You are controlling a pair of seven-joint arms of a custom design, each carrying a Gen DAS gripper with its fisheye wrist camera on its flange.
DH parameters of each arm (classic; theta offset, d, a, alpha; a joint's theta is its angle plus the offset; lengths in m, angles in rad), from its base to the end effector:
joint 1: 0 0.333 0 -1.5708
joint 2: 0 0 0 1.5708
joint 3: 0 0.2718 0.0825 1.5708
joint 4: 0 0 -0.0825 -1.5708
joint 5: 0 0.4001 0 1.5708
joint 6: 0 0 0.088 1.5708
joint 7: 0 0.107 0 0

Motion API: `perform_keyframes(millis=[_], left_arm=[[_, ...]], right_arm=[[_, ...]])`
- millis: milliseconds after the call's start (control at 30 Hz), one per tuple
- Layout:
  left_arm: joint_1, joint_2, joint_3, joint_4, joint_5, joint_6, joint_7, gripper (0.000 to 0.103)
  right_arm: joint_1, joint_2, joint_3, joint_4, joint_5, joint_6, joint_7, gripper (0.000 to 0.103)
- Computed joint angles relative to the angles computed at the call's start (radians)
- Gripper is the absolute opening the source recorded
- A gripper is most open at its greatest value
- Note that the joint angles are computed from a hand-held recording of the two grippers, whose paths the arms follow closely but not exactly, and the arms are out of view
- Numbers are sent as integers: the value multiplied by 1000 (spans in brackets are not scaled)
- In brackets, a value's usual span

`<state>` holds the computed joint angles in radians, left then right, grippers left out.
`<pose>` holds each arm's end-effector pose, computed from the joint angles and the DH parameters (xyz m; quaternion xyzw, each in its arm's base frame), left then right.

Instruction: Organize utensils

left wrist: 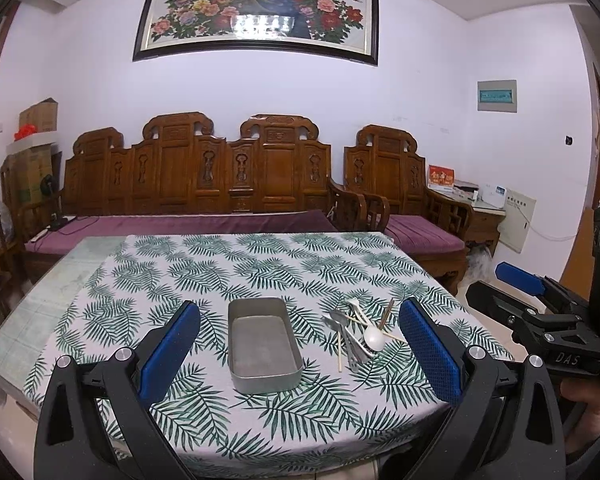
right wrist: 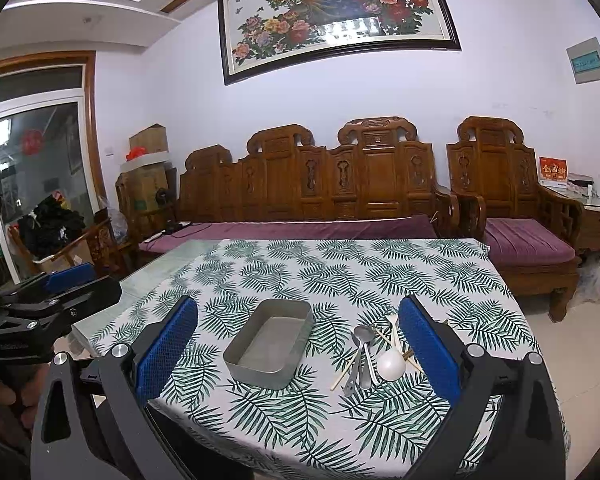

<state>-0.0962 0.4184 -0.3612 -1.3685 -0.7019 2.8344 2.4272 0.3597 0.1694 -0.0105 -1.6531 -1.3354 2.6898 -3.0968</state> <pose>0.6853 -0.2393 0.5638 -0.3720 0.7414 -0.5140 0.2185 0.6163 0.2585 0.5410 -0.4957 0.6444 -0.4062 0.4172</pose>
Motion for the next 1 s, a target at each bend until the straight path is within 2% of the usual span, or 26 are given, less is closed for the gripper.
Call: perform_keyframes(millis=[1000], left_arm=[[1,-12,0,-10,-6,4,5,96]], right_arm=[[1,-10,5,3,0,3,-2,100]])
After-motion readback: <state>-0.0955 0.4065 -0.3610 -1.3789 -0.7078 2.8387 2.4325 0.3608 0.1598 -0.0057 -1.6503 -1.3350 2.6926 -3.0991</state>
